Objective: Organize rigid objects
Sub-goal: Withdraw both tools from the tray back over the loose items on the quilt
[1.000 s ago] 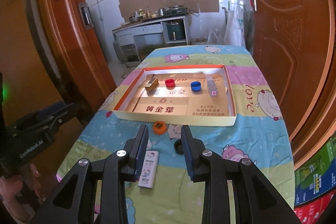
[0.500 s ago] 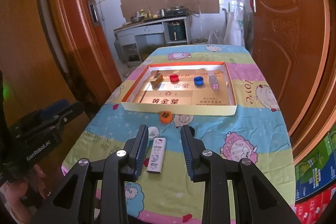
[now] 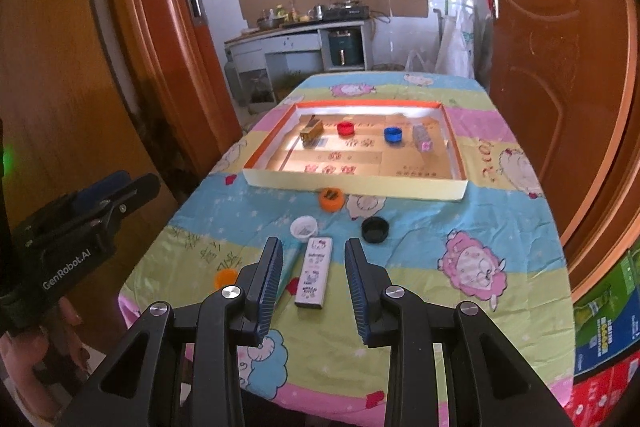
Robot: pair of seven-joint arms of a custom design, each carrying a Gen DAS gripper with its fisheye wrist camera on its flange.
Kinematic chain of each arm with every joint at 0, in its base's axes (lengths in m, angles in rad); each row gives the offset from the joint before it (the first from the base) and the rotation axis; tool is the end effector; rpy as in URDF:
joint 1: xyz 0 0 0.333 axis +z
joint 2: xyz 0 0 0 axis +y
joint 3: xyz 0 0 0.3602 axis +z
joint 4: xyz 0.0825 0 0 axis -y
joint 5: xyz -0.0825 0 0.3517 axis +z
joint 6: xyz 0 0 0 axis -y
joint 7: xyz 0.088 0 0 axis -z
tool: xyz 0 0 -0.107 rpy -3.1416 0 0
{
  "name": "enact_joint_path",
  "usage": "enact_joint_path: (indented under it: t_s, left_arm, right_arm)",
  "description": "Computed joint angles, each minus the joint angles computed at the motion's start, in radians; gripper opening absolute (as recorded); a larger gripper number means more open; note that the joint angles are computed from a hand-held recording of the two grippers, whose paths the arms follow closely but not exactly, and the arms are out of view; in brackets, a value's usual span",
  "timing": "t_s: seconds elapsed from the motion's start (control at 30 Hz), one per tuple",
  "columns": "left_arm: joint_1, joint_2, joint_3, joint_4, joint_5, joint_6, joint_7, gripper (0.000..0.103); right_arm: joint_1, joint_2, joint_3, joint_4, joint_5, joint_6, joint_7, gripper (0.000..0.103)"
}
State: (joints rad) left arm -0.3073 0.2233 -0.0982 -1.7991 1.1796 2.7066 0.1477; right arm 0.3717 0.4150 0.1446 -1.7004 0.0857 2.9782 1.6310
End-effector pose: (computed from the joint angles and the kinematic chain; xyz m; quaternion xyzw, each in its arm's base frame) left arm 0.5769 -0.2760 0.5414 -0.6503 0.5925 -0.3298 0.3425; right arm 0.6227 0.3245 0.5168 -0.7403 0.5239 -0.1576 0.3908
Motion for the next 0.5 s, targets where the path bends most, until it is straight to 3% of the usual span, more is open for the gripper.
enact_joint_path:
  t_s: [0.33, 0.5]
  left_arm:
    - [0.005, 0.004, 0.005, -0.058, 0.076, 0.038, -0.079, 0.047]
    - [0.016, 0.024, 0.005, -0.076, 0.112, 0.101, -0.092, 0.047]
  right_arm:
    - [-0.010, 0.029, 0.024, 0.010, 0.024, -0.021, -0.028, 0.033]
    - [-0.019, 0.036, 0.036, 0.007, 0.043, -0.024, -0.045, 0.033]
